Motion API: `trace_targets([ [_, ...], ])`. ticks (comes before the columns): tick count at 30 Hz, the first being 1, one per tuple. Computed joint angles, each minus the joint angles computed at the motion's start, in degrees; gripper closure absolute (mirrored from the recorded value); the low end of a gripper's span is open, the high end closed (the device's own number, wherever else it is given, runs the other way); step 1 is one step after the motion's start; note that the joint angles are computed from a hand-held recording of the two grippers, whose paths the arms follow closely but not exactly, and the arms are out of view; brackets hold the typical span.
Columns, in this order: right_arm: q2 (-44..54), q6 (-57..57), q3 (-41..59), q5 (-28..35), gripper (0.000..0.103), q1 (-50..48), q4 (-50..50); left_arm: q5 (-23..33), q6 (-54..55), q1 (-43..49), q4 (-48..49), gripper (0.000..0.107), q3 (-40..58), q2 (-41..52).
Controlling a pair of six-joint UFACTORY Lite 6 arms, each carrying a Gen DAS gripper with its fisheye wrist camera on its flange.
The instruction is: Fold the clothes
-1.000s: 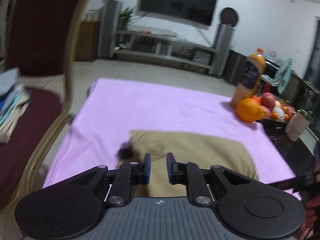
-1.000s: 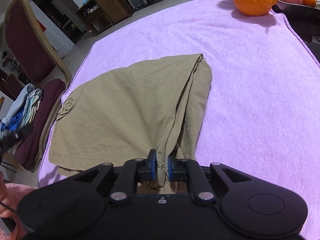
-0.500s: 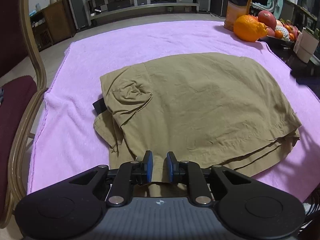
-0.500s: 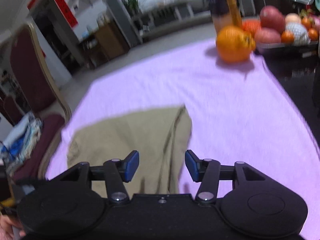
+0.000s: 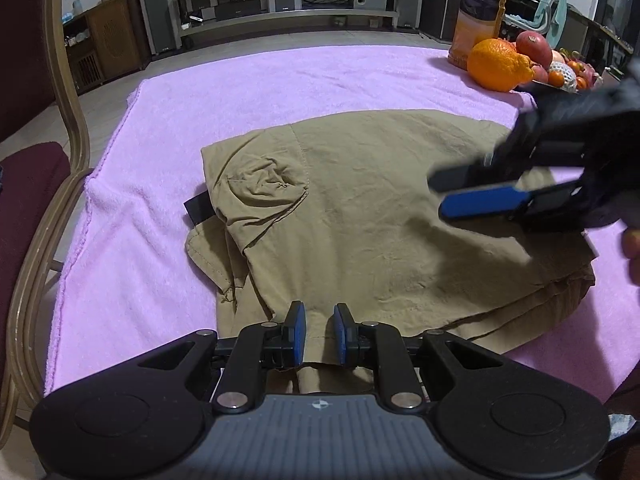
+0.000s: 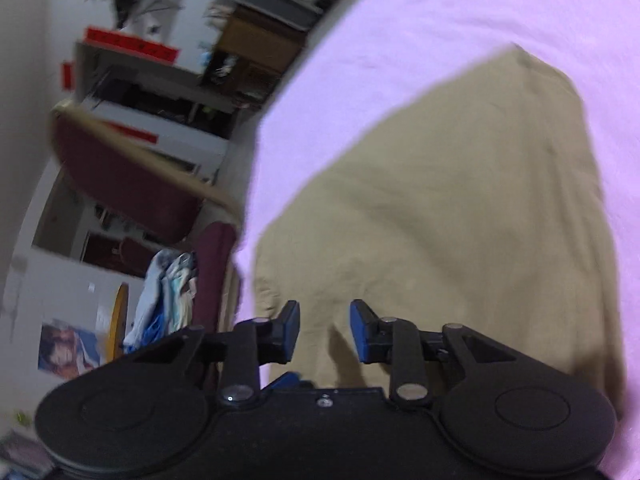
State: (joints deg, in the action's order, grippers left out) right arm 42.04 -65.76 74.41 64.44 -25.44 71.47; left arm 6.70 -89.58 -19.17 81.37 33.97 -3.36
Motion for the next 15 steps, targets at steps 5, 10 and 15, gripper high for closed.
trace_targets([
  [5,3.4,1.4,2.1,-8.6,0.103,-6.9,7.7,-1.7,-0.4,1.2,0.7,0.09,-0.3,-0.3],
  [10,-3.5,-4.5,-4.7,-19.1,0.095,-10.6,14.1,-0.6,-9.5,0.3,9.6,0.089,-1.3,-0.9],
  [15,-16.8,0.2,-7.3,-14.6,0.093,-14.8,5.2,1.6,-6.3,-1.5,5.3,0.089,-1.3,-1.2],
])
